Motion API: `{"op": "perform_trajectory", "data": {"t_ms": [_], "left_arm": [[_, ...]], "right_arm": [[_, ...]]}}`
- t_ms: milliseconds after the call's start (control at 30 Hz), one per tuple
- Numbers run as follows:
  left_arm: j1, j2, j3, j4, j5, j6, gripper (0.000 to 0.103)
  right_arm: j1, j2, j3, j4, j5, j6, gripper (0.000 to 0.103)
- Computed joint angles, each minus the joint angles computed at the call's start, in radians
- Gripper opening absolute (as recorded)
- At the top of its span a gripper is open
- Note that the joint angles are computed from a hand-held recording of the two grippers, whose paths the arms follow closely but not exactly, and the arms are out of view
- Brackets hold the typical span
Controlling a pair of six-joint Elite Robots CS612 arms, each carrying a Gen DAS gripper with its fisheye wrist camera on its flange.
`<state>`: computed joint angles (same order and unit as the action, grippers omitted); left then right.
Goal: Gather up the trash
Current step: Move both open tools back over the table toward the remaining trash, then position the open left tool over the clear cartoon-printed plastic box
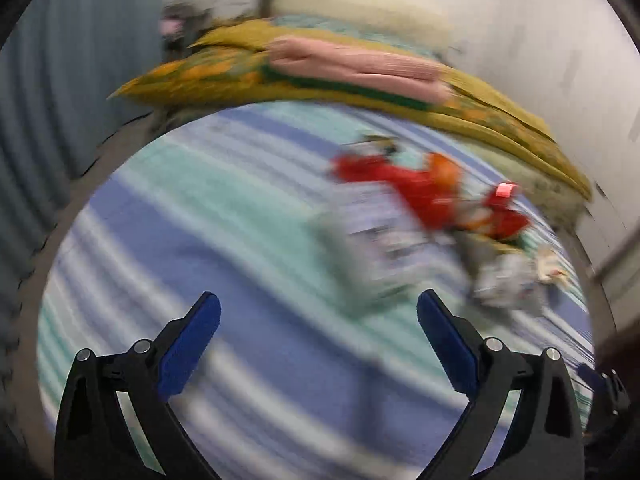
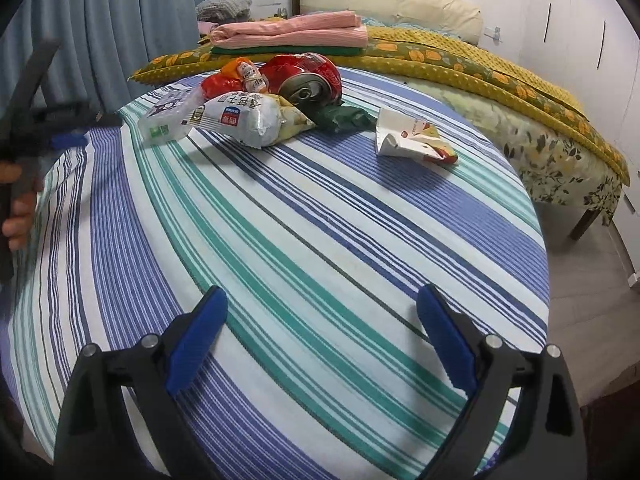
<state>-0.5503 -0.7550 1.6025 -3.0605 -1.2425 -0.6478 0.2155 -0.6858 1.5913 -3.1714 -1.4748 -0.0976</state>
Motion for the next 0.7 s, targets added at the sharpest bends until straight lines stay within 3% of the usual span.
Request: {"op": "perform_trajectory", "data": {"t_ms": [133, 333, 400, 500, 533, 700], "left_arm": [[-0.014, 0.055, -0.146, 0.171, 0.035, 0.055, 0.097], [-0.003, 0.104, -0.244, 0.341, 0.064, 0.002, 0.097], [-0.002, 0.098, -0.226, 0.327, 0.068, 0.01, 0.097], [0.004, 0.086, -0.186, 0.25, 0.009, 0.054, 0.069], [0.003, 0.08, -0.177, 0.246, 0.008, 0.072, 0.066], [-0.002, 0.038, -0.085, 0.163, -0.03, 0.128, 0.066]], "right_arm": [[0.001, 0.001, -0.001, -0.004, -0.005, 0.0, 0.093], [0.003, 0.001, 0.001, -0.01, -0.011, -0.001, 0.093], [0.002, 0.001, 0.001, -0.009, -0.009, 0.001, 0.093], [0.0, 0.0, 0.001, -0.003, 0.0, 0.006, 0.093], [0.0, 0.001, 0.001, -0.002, 0.001, 0.006, 0.093], [0.001, -0.001, 0.005, -0.009, -0.007, 0.01, 0.093]]}}
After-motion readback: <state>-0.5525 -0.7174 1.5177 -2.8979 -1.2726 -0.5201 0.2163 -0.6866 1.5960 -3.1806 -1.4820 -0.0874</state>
